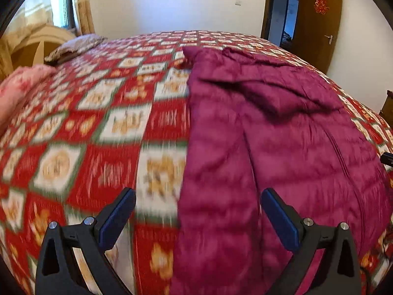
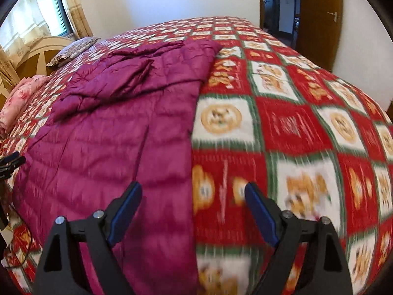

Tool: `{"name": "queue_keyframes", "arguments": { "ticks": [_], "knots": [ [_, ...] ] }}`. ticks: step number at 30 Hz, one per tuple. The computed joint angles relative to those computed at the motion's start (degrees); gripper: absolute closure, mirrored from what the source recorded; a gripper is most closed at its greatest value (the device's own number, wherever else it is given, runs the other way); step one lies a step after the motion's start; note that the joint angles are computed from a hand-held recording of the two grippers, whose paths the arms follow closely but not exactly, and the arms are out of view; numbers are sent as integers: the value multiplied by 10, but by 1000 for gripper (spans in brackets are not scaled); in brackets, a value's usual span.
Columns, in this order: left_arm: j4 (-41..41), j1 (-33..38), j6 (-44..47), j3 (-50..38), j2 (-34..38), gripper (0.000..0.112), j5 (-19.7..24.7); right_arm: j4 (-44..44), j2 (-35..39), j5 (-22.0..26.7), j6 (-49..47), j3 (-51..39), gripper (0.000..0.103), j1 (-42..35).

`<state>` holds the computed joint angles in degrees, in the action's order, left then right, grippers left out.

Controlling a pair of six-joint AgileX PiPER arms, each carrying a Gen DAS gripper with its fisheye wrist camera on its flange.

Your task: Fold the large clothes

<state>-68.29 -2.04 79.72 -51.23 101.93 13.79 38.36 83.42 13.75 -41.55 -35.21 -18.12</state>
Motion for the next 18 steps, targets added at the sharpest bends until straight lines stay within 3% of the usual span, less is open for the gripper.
{"name": "queue_keyframes", "arguments": {
  "ticks": [4,6,7,8,9,10,11,12,13,18],
  "knots": [
    [-140,13,140,48,-13,10,16,72,-56,12,-78,60,16,-15],
    [-161,20,168,56,-11,11,46,67,-74,13,-71,85,16,-12],
    [-155,16,165,58,-10,12,48,71,-82,18,-75,98,21,-12],
    [-154,10,165,61,-10,25,45,84,-80,31,-91,106,28,-12],
    [-143,3,162,62,-5,44,47,94,-80,39,-101,111,42,-12],
    [-155,-5,179,70,-11,45,34,116,-82,43,-122,120,49,-9],
    [-159,-10,189,76,-19,58,29,128,-90,35,-132,129,57,-2],
    [-139,-7,177,76,-21,88,45,134,-93,44,-147,130,80,-5],
    [-100,1,142,73,-25,97,67,149,-96,69,-171,125,89,-20],
    [-48,25,97,99,-96,105,117,175,-157,163,-217,122,95,-91]
  ]
}}
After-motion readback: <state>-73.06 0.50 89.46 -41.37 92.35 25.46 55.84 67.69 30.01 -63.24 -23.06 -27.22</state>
